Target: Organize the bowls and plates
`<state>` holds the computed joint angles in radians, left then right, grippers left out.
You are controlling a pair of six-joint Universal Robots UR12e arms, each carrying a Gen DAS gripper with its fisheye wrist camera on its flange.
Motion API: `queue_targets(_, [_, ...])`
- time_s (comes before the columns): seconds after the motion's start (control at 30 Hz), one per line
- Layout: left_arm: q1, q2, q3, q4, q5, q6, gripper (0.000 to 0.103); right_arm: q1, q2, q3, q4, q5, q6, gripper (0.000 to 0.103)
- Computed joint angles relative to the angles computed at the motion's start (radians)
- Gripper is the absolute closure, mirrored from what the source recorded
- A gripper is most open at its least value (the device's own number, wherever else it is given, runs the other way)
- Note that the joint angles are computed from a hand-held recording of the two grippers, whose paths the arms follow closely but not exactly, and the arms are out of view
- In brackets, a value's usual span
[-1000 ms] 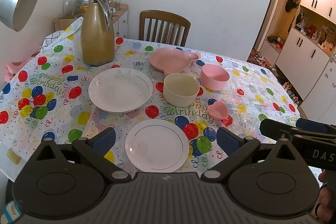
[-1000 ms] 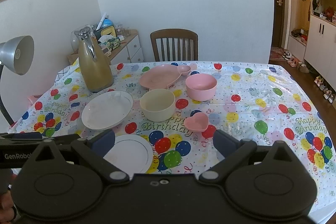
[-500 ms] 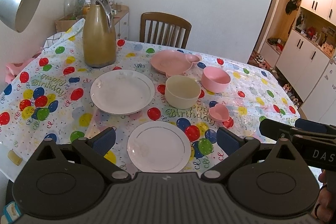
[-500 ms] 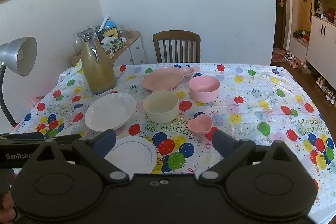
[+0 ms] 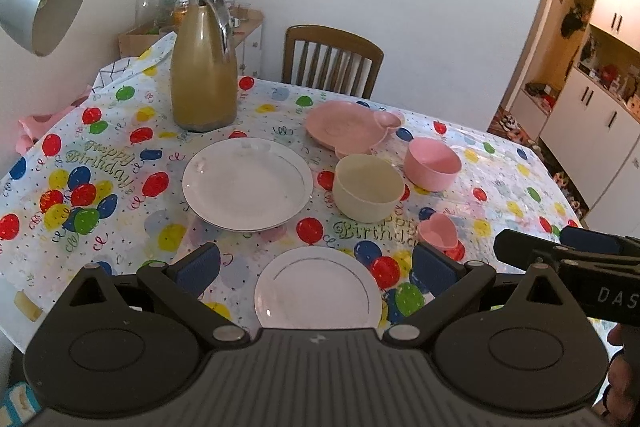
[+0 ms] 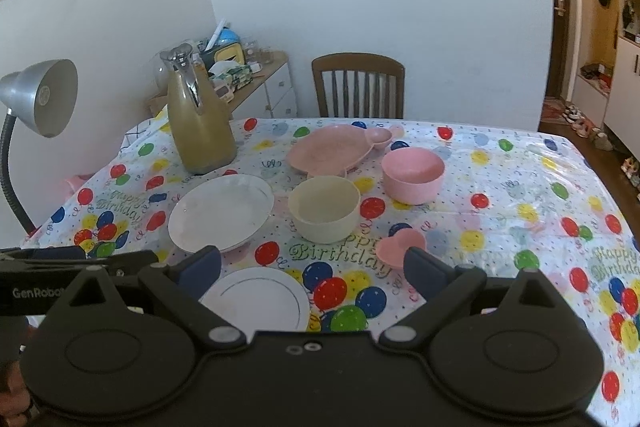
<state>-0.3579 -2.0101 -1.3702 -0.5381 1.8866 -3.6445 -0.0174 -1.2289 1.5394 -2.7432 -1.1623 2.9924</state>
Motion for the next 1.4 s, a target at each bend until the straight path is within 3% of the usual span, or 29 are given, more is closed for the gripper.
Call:
queue_targets(0.4, [0.030,-0.066,0.090,-0.096,0.046,-0.070,0.000,0.019,0.129,-0.184,0.108,0.085,-0.154,0.008])
queue_targets(0.73, [0.069,-0.115,0.148,-0.141,0.086,-0.115,0.000,0.066,0.276,-0.408,0.246,0.059,-0.264,0.009])
queue_targets(1.23, [0.145,-0.177,0.208,-0.262,0.095,-0.241,0.001,0.138,0.547,-0.863,0.639,0.038,-0.410,0.013])
queue_targets(1.4, [0.171,-0.190,0.217,-0.300,0.054,-0.296,0.001,0.159,0.698,-1.153,0.906,-0.007,-0.414,0.019])
